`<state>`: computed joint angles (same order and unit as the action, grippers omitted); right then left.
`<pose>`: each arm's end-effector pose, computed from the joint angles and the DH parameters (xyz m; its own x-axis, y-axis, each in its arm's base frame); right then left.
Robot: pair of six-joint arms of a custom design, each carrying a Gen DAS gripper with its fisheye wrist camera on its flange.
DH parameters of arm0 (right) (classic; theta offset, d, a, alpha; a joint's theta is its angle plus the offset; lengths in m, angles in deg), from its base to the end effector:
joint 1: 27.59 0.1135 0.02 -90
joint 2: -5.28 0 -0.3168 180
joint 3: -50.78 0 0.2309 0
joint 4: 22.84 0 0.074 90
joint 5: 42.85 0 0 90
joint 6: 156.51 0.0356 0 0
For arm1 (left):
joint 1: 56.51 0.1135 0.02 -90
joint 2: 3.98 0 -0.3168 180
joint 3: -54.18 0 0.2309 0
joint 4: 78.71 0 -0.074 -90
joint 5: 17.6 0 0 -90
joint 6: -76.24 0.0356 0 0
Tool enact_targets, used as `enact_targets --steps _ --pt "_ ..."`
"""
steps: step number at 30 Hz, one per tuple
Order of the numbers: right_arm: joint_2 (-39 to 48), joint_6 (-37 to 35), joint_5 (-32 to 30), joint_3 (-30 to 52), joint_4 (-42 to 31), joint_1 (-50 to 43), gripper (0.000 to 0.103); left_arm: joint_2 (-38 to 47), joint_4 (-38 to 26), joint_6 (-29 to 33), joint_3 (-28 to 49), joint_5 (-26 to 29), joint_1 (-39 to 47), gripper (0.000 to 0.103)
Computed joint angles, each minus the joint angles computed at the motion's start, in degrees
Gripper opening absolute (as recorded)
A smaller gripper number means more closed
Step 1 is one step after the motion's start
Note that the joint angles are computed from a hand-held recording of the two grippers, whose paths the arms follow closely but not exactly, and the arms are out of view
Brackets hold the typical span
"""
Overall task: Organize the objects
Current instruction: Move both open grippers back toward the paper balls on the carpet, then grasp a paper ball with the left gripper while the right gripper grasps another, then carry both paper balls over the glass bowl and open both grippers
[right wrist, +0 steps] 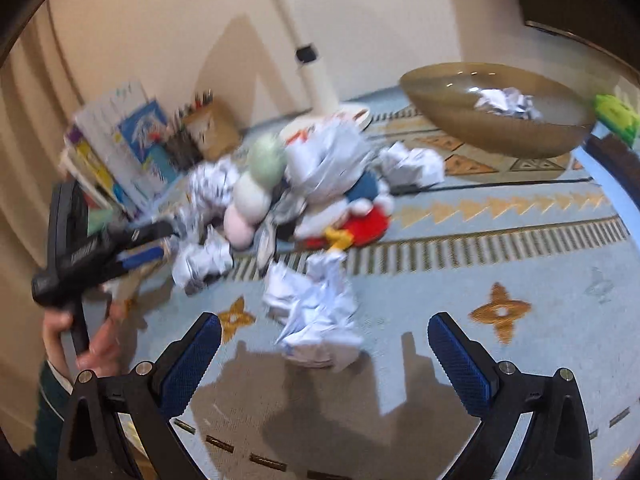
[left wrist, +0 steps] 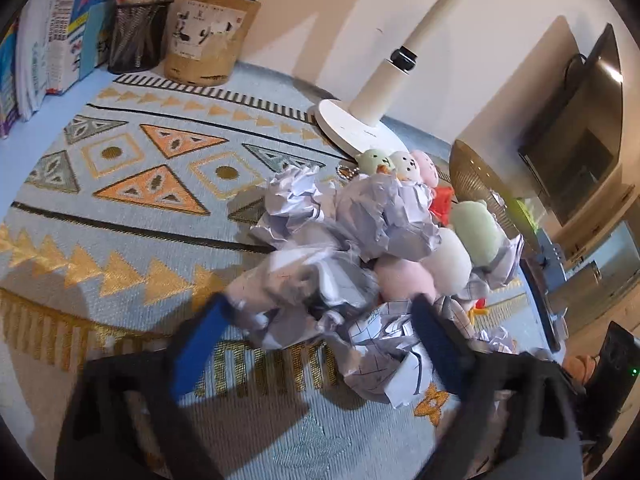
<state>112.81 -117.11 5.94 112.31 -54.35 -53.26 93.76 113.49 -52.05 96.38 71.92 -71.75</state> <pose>0.2784 -0.1078 0.1511 -0.7111 -0.3032 -0.6343 -0.5546 0.7964 0.2412 0.2635 -0.0715 0.1618 -0.6790 -0.4572 -0.5744 -0.2086 0.8703 -0.4461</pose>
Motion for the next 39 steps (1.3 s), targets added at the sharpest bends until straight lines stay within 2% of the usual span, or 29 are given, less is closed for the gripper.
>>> enact_targets --steps 2,3,4,5,6,7,9,12,16,20,22,23,25,26,27,28,30,32,35,39 --pt "-1.6 3.7 4.2 -4.5 8.8 3.2 0.103 0.5 -0.7 0.8 0.4 -2.2 -1.2 0.069" --pt "-1.6 4.4 5.6 -5.3 10.5 4.4 0.097 0.5 -1.1 0.9 0.6 -3.4 -1.7 0.061" --pt "-1.0 4.2 6.1 -5.2 10.4 5.4 0.082 0.0 -0.1 1.4 -0.1 -4.5 -2.4 0.055" --pt "-0.7 4.2 6.2 -5.4 10.4 5.9 0.074 -0.6 1.7 2.1 -1.0 -5.2 -3.2 0.044" --pt "-0.5 4.7 6.6 -5.9 11.3 6.2 0.058 -1.6 3.8 2.5 -2.4 -6.7 -4.3 0.042" --pt "-0.3 5.4 7.3 -6.6 12.9 6.7 0.049 -2.4 5.2 2.8 -3.4 -8.9 -5.5 0.042" --pt "-1.0 5.2 5.0 -7.7 14.7 5.6 0.045 -4.2 8.0 3.7 -5.4 -13.3 -8.2 0.042" --pt "-4.0 4.4 1.0 -8.9 15.1 2.7 0.044 -5.2 7.9 2.9 -6.2 -16.7 -10.3 0.042" --pt "-7.7 5.0 -0.2 -9.4 18.0 -0.4 0.044 -5.8 8.6 2.0 -6.8 -16.0 -9.3 0.042" --pt "-5.8 5.7 1.2 -7.3 18.5 -2.6 0.045 -5.1 9.0 1.5 -6.8 -14.4 -8.2 0.042" --pt "-3.1 6.3 1.6 -5.1 16.6 -3.6 0.045 -4.8 8.0 1.6 -6.2 -15.0 -8.5 0.042" --pt "-1.4 7.0 1.6 -3.2 14.7 -4.0 0.045 -5.3 4.8 1.0 -4.7 -16.4 -9.2 0.042" --pt "2.0 5.9 -1.7 3.5 4.9 -6.1 0.045 -7.7 1.8 0.6 -2.9 -15.5 -9.9 0.042" --pt "5.1 4.3 -5.9 10.0 -4.9 -8.0 0.045 -10.7 -0.1 0.7 -1.1 -14.3 -10.8 0.042" --pt "7.1 4.2 -9.3 15.4 -11.5 -9.6 0.045 -12.5 -2.4 1.2 0.9 -14.6 -11.8 0.042" --pt "7.4 5.1 -10.0 17.9 -13.5 -10.1 0.045 -14.1 -6.1 2.4 4.5 -15.8 -13.3 0.042" --pt "5.2 10.4 -10.7 22.5 -12.1 -11.1 0.045 -14.6 -13.7 5.9 14.1 -18.4 -16.4 0.042" --pt "2.9 16.0 -10.8 25.3 -8.0 -11.1 0.045 -11.6 -18.5 8.6 24.2 -17.2 -17.6 0.042" --pt "1.6 25.9 -8.3 31.2 -3.7 -10.0 0.045 -2.6 -25.5 10.7 40.4 -15.4 -18.0 0.043" --pt "6.0 35.8 -4.7 43.4 -5.8 -7.1 0.045 11.8 -34.0 10.0 59.7 -10.6 -16.2 0.043"
